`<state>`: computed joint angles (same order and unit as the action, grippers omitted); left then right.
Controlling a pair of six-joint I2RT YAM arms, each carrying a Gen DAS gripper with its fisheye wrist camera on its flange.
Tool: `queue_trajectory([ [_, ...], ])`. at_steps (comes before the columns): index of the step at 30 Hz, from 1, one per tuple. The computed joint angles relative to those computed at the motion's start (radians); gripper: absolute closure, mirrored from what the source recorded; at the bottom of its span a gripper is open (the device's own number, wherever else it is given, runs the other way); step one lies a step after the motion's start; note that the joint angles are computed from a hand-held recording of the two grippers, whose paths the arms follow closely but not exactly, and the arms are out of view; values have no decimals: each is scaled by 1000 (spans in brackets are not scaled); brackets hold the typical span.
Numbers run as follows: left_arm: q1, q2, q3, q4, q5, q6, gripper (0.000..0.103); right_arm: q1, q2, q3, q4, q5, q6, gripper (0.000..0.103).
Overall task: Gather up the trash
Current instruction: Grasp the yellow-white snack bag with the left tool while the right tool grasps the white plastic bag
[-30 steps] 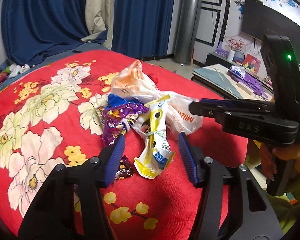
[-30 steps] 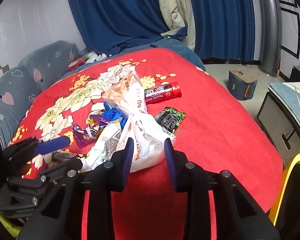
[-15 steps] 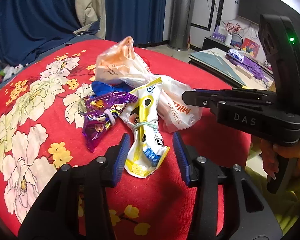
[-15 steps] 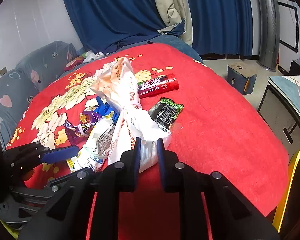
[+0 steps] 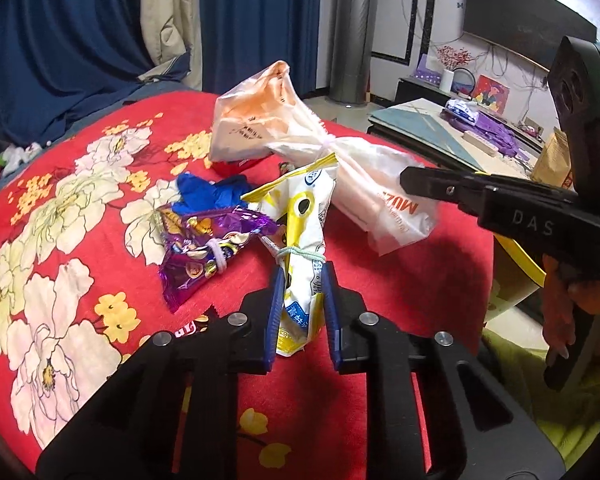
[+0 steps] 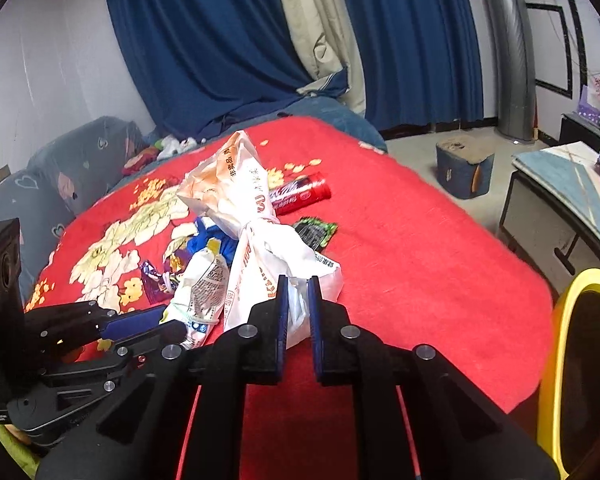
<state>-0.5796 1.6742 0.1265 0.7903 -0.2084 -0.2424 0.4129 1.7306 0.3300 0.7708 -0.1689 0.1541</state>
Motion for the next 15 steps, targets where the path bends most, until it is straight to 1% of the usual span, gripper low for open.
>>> queue_trajectory([
  [6, -56, -45, -12, -8, -34, -1, 90, -42, -79, -49, -6, -1, -8, 93],
  [15, -133, -113, -16, -48, -98, -26, 90, -85, -171, -87, -51, -20, -26, 93],
])
